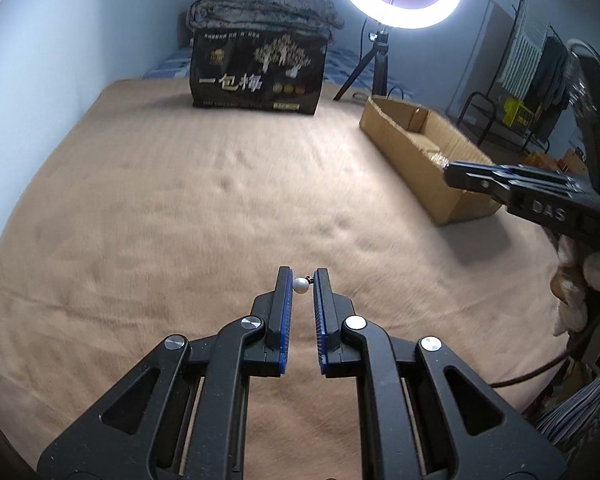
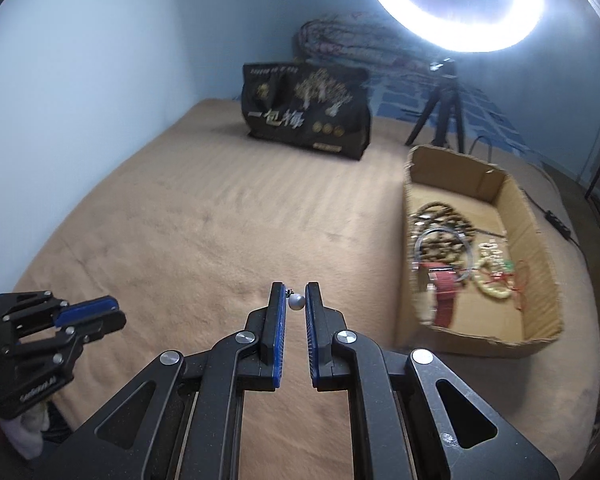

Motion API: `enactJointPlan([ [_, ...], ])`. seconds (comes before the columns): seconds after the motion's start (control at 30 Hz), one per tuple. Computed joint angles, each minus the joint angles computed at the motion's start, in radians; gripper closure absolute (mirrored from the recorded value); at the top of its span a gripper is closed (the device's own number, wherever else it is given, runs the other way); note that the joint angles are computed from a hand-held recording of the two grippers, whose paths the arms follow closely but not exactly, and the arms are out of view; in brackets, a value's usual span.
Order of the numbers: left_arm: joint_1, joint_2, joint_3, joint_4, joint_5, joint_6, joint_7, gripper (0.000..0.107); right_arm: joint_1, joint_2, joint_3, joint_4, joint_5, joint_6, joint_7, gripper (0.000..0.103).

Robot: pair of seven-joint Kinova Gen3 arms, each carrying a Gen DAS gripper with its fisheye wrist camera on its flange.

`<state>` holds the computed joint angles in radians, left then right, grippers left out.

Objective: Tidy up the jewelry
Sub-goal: 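Carry the pearl earring with the left tool over the box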

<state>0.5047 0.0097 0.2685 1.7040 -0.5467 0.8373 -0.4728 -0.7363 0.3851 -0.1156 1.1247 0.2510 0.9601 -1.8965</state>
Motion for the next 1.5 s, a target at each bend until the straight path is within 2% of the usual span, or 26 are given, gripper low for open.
enactJointPlan([
  [0.37,0.025,0.070,-0.024,-0.168,-0.021,0.024,-0.059,0.099,0.042,-0.071,0.008,0.020,0.024,0.002,-0.014,0.095],
  [0.73,0.088,0.224,-0.100,-0.457,0.016,0.082,-0.238,0.099,0.120,-0.086,0.019,-0.007,0.014,0.003,-0.031,0.095],
  [0.9,0.090,0.306,-0.139,-0.605,0.095,0.094,-0.326,0.099,0.143,-0.072,0.022,-0.041,0.000,0.017,-0.018,0.095],
  [1.2,0.124,0.491,-0.204,-0.902,0.187,0.166,-0.481,0.099,0.186,-0.039,0.035,-0.080,-0.034,0.040,0.015,0.095],
  [1.5,0.122,0.643,-0.251,-1.121,0.286,0.240,-0.554,0.099,0.236,0.012,0.047,-0.128,-0.092,0.061,0.034,0.095],
])
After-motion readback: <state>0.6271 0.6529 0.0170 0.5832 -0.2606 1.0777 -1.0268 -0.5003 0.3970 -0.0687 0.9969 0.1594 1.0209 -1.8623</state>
